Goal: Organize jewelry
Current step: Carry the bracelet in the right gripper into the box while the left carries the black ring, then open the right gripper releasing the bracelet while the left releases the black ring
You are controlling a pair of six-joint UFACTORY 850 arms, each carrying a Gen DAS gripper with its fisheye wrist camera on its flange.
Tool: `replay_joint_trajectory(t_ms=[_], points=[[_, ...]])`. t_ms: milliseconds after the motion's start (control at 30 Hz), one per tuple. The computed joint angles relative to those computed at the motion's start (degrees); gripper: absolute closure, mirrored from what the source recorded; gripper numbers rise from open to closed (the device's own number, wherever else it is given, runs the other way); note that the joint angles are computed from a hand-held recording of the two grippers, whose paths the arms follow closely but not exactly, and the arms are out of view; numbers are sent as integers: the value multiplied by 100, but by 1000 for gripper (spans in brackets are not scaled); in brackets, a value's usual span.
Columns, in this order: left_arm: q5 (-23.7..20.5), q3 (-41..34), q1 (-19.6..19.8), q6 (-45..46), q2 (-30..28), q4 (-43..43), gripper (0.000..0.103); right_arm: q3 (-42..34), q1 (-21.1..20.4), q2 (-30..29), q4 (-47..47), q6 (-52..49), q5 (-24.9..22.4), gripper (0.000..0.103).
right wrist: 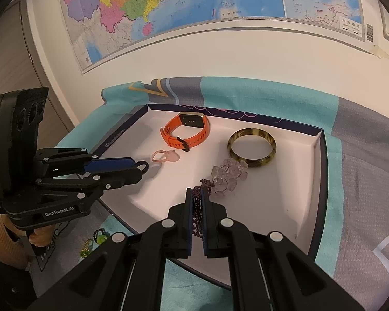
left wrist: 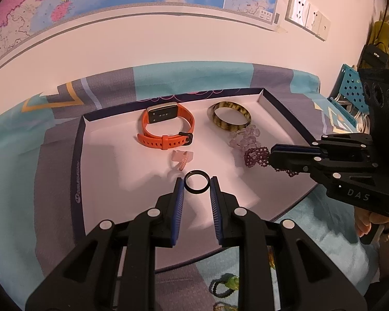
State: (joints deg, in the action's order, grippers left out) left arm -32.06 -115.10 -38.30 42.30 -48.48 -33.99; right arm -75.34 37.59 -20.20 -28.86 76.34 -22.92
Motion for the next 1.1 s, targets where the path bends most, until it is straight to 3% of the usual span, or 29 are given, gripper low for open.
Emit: replay_joint_trajectory(t_ms=[700,833,967,1033,1100], points=[[-46,-358,-30,-564,-289,481,81,-120,-47,-231,275,-143,-269,94],[141,-141,-26,-474,-152,410,68,-69,-11,-167,82,101,-287,94],[379,260,32,29,124,-114,56,25,80,-31,-226,473,-343,81],[586,538,66,238,313,-353,43,67,133,36,-342,635,-371,80],[801,850,103,542,522,-635,38,115,200,115,-514,847,-387,78]])
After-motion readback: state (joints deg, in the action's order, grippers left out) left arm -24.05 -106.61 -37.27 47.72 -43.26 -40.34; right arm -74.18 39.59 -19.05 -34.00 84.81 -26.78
